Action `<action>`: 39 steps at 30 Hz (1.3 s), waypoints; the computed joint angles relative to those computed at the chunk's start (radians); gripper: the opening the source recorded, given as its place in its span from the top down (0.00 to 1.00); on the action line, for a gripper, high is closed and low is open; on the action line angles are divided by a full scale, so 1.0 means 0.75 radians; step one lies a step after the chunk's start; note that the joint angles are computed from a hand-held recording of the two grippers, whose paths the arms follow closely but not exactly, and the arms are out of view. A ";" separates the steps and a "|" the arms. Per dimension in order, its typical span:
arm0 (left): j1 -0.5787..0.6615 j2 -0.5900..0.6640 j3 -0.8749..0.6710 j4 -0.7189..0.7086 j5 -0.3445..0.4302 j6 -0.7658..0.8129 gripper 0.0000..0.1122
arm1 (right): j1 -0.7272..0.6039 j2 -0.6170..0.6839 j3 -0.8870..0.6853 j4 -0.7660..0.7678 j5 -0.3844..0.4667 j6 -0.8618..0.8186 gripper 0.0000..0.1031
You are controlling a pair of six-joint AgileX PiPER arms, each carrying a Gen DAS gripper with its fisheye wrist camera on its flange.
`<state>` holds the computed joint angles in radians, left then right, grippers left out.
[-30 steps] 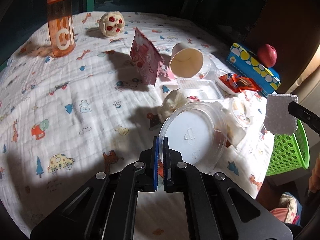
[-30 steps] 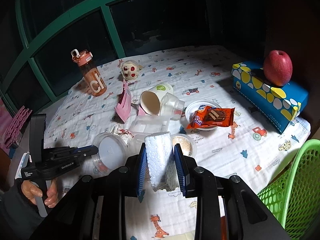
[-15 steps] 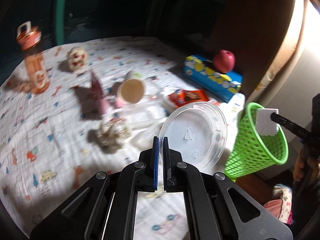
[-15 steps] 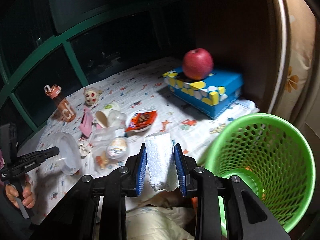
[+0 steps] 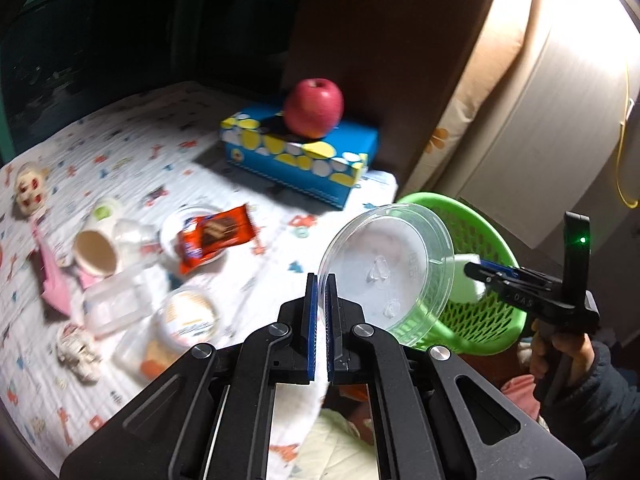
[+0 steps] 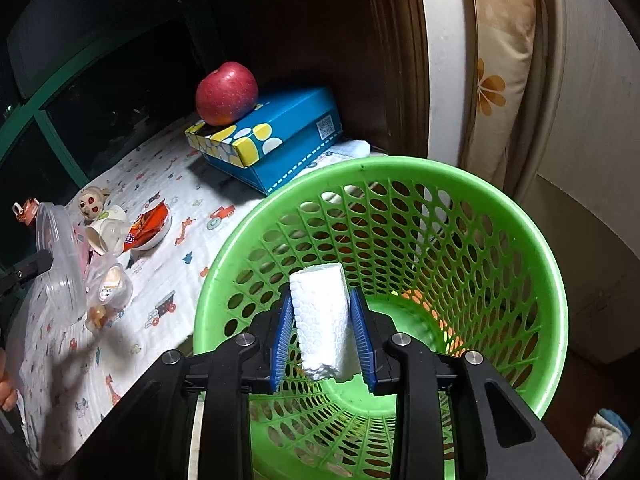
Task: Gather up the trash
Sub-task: 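Carry the foam block to the green basket and release it with the right gripper, then lower the clear round lid into the green basket and open the left gripper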
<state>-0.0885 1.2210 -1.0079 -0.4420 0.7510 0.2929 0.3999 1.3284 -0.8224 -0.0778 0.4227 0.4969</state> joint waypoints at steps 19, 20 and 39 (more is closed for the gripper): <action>-0.589 0.612 -0.500 0.393 0.030 -0.444 0.98 | -0.386 -0.423 0.228 0.359 -0.001 -0.456 0.37; -0.613 0.658 -0.538 0.410 0.052 -0.463 0.98 | -0.417 -0.433 0.240 0.414 0.003 -0.516 0.37; -0.700 0.962 -0.712 0.440 0.134 -0.543 0.82 | -0.595 -0.441 0.334 0.786 0.023 -0.908 0.37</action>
<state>-0.6137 1.9429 -1.5421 -0.1120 0.8514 -0.1141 -0.0467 0.9980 -0.5716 0.5119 0.4400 -0.1844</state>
